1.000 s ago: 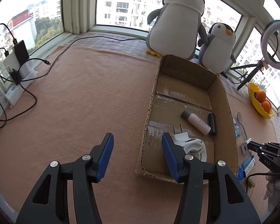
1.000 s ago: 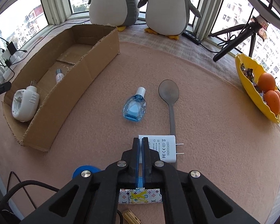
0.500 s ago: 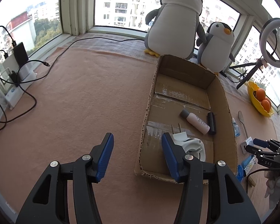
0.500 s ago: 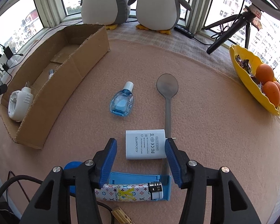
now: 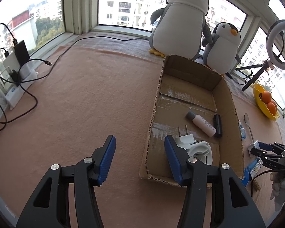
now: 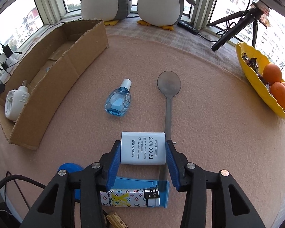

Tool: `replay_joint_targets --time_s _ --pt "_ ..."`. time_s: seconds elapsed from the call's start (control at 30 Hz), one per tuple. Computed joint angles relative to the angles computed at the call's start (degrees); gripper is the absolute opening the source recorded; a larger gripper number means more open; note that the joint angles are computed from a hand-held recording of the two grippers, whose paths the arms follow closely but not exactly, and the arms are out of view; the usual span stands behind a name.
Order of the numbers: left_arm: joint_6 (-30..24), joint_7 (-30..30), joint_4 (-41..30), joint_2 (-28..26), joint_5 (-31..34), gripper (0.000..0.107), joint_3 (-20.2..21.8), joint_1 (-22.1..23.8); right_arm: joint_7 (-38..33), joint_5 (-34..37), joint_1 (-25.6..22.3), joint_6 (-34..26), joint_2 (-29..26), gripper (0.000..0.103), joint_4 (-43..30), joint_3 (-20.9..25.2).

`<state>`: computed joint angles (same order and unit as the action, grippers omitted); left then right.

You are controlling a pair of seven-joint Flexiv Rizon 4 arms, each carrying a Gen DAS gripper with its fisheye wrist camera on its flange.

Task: Organize rigid objects
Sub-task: 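Carry the white adapter with the right gripper into the box and release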

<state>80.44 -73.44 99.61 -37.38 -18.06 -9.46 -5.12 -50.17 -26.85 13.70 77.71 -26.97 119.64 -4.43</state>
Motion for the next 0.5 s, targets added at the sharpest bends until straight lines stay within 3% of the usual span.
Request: replay_joint_targets --time_s 0.33,0.5 --pt "-0.58 0.38 -1.53 -0.77 0.04 0.052 -0.07 -0.04 9.68 -7.98 5.74 5.51 5.03 0.041 4.03 -7.38" --pt "-1.66 -0.25 -4.22 -2.24 0.98 0.044 1.52 -1.35 16.63 -16.08 8.98 8.27 7.29 0.041 4.68 -11.66"
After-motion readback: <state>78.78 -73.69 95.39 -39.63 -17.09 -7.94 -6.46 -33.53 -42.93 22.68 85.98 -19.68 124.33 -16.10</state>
